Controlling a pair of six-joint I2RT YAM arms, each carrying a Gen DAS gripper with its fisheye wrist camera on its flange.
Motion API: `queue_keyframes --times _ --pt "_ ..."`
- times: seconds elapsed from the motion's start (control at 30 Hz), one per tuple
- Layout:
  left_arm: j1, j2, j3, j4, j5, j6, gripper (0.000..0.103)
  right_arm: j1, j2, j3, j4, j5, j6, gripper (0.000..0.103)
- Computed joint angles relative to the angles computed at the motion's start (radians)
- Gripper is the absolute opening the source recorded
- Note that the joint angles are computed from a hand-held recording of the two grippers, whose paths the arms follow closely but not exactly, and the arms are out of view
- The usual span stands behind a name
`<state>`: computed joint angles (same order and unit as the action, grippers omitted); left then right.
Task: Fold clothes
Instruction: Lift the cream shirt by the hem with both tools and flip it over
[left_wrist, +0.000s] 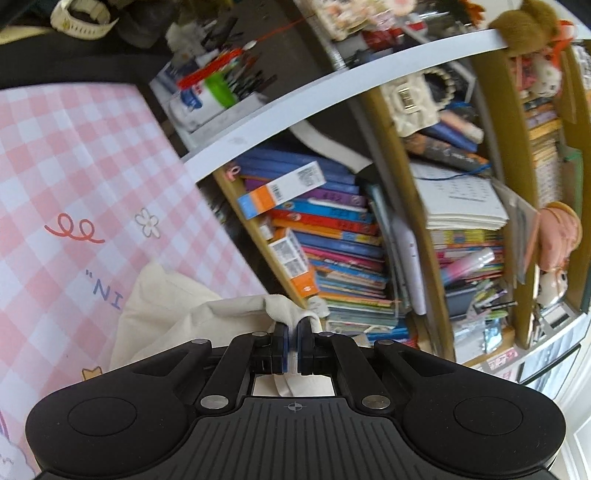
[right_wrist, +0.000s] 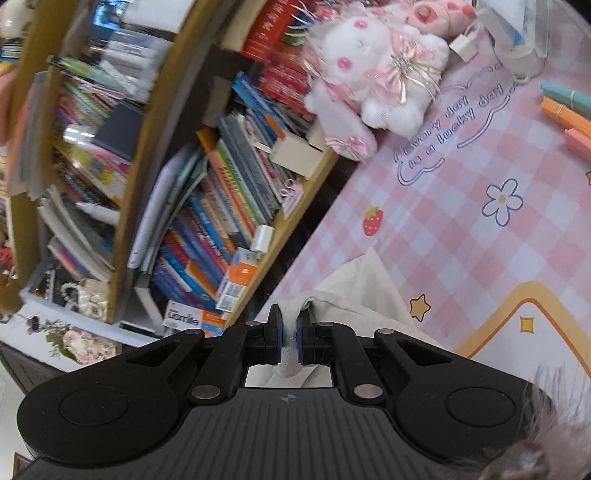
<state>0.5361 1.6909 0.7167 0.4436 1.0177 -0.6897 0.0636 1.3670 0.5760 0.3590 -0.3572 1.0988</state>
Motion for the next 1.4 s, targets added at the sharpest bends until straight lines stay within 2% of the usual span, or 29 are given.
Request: queue_keyframes --times 0.2,0.4,0.57,0.6,0.67,0.7,0.77,0.8,0.83,0.97,1.07,1.13,1.17,1.2,1.23,1.27,1.33,1.4 --pt "-0.030 0.122 0.120 -0.074 -0.017 0.022 0.003 0.008 0.176 0.099 0.039 0.001 0.031 0.007" --pt "-0.071 0.255 0.242 -0.151 -0.134 0.018 0.003 0.018 0.347 0.247 0.010 0.072 0.059 0.007" --pt "-0.091 0.377 0.330 -0.187 -0.209 -0.014 0.003 0.030 0.523 0.406 -0.098 0.104 0.058 0.007" --pt "-0.093 0.394 0.349 -0.205 -0.213 -0.004 0.003 0.029 0.547 0.416 -0.096 0.104 0.072 0.007" --pt "-0.095 0.405 0.401 -0.310 -0.232 0.062 0.004 0.027 0.588 0.430 -0.084 0.101 0.103 0.010" --pt "-0.095 0.403 0.419 -0.352 -0.231 0.101 0.009 0.024 0.591 0.414 -0.050 0.091 0.126 0.012" --pt "-0.093 0.389 0.434 -0.411 -0.211 0.154 0.027 0.020 0.584 0.377 0.017 0.065 0.161 0.034" --pt "-0.092 0.383 0.436 -0.433 -0.196 0.173 0.043 0.021 0.572 0.363 0.034 0.054 0.165 0.038" --pt "-0.092 0.376 0.438 -0.452 -0.182 0.191 0.049 0.027 0.559 0.361 0.019 0.048 0.154 0.039" --pt "-0.119 0.393 0.465 -0.478 -0.163 0.179 0.049 0.055 0.557 0.438 -0.124 0.029 0.056 0.042" --pt "-0.142 0.443 0.514 -0.460 -0.158 0.096 0.049 0.056 0.602 0.525 -0.173 0.033 0.052 0.042" --pt "-0.147 0.474 0.539 -0.398 -0.146 -0.008 0.049 0.050 0.639 0.586 -0.184 0.038 0.073 0.042" --pt "-0.141 0.483 0.521 -0.296 -0.142 -0.107 0.049 0.048 0.652 0.602 -0.162 0.052 0.093 0.042" --pt "-0.137 0.485 0.487 -0.158 -0.162 -0.232 0.049 0.046 0.652 0.586 -0.078 0.096 0.133 0.042" --pt "-0.132 0.481 0.461 -0.073 -0.189 -0.318 0.050 0.045 0.652 0.581 -0.028 0.140 0.158 0.042" --pt "-0.128 0.478 0.440 -0.003 -0.216 -0.391 0.050 0.049 0.645 0.592 -0.045 0.180 0.152 0.042" --pt "-0.117 0.450 0.422 -0.001 -0.225 -0.382 0.050 0.063 0.623 0.627 -0.135 0.231 0.065 0.042" --pt "-0.121 0.389 0.434 -0.170 -0.223 -0.165 0.050 0.102 0.587 0.645 -0.242 0.274 -0.133 0.042"
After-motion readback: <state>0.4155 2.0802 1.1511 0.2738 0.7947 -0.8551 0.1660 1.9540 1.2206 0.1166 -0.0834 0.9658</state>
